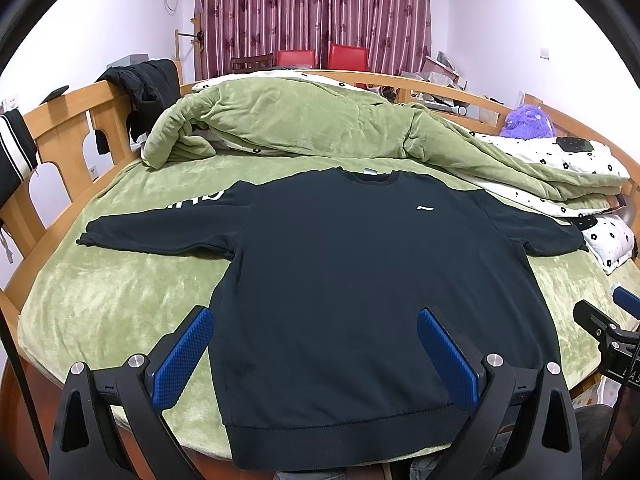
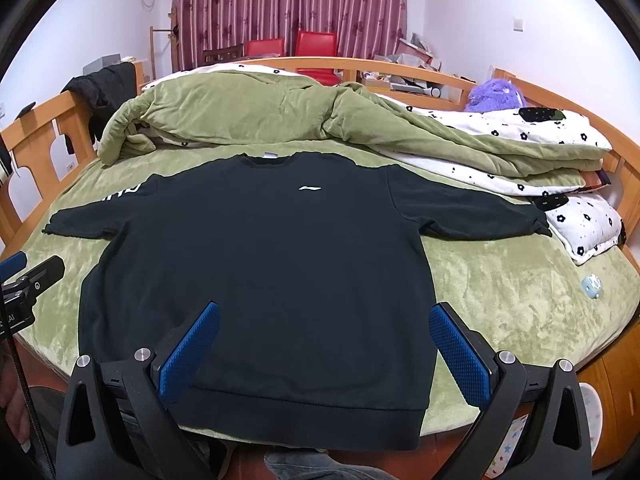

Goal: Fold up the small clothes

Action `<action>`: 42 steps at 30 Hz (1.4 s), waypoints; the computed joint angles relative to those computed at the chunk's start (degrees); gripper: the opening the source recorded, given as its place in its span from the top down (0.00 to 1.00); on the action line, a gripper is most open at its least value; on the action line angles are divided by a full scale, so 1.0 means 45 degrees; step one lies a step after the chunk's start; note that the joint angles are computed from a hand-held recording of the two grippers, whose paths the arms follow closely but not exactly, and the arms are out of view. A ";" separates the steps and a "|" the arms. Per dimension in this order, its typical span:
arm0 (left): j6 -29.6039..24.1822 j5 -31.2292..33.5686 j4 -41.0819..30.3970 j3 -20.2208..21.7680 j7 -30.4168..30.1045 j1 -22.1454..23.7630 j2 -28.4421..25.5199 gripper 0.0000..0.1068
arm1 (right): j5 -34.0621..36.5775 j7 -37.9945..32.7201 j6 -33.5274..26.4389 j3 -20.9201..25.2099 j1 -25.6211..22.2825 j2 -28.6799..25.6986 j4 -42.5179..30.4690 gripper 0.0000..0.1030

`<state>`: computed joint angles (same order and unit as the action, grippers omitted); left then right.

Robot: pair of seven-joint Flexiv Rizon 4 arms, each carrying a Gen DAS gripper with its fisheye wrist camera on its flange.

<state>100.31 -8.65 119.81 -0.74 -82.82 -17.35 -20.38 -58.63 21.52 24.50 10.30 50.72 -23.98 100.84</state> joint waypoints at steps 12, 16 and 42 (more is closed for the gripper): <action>-0.0191 -0.0003 0.0056 -0.0911 0.0077 0.0922 0.0100 0.04 | 0.0078 -0.0128 -0.0064 -0.0023 0.0040 -0.0075 -0.0124 0.01; -0.0183 -0.0002 0.0055 -0.0936 0.0057 0.0937 0.0108 0.04 | 0.0089 -0.0119 -0.0087 -0.0029 0.0056 -0.0089 -0.0143 0.01; -0.0128 0.0033 0.0083 -0.0792 -0.0044 0.0770 0.0092 0.04 | 0.0257 -0.0701 -0.0374 -0.0120 0.0283 -0.0365 -0.0586 0.01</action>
